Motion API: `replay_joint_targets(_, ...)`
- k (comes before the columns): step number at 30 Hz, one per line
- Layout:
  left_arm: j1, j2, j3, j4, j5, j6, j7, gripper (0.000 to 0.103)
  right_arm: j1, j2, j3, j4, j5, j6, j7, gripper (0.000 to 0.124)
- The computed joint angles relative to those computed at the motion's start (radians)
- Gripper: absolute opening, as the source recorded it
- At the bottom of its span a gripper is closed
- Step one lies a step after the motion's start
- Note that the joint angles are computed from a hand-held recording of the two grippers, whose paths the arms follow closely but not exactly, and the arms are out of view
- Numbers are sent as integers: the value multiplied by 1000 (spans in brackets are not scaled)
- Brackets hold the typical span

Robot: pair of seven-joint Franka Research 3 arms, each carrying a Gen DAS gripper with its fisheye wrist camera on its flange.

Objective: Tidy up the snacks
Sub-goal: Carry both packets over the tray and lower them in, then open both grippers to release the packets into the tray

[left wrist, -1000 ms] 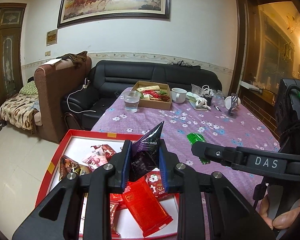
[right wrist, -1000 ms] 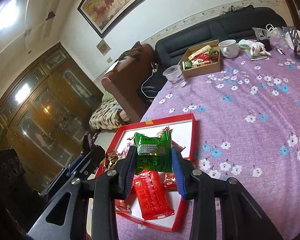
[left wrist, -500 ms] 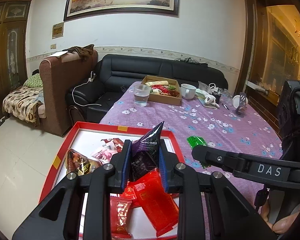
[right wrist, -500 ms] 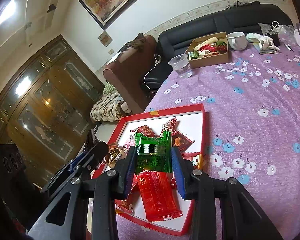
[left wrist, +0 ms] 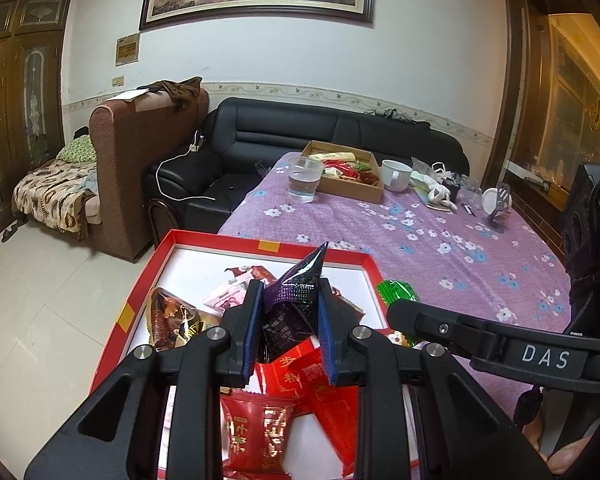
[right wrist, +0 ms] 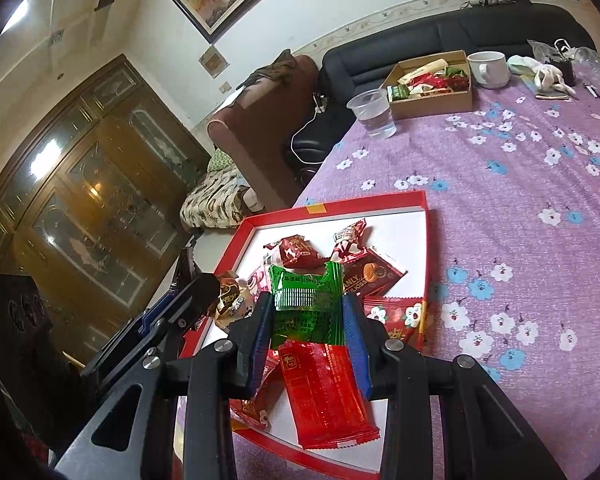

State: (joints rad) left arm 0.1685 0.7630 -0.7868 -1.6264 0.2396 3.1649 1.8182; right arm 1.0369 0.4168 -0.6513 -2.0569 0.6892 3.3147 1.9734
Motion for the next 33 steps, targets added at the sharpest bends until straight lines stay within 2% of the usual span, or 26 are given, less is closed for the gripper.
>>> replay_joint_targets(5, -29, 10, 30, 32, -11, -20, -3, 23, -93, 5, 88, 23, -25, -2, 2, 35)
replay_joint_targets(11, -68, 23, 68, 72, -33, -40, 6, 23, -169, 13, 158, 41, -50, -3, 9, 35)
replay_joint_targets(13, -81, 28, 79, 86, -43, -48, 10, 23, -218, 12, 204, 47, -62, 2, 10, 35)
replay_joint_targets(19, -128, 39, 126, 128, -72, -69, 19, 23, -304, 19, 283, 68, -81, 5, 6, 35)
replay_joint_targets(26, -205, 67, 207, 206, -101, -111, 15, 23, -423, 46, 383, 123, -124, -11, 0, 35)
replay_joint_targets(31, -259, 87, 268, 263, -121, -146, 8, 23, -460, 83, 395, 175, -162, -37, 19, 35)
replay_joint_targets(33, -289, 96, 304, 290, -124, -164, -4, 23, -443, 98, 364, 192, -180, -53, 35, 38)
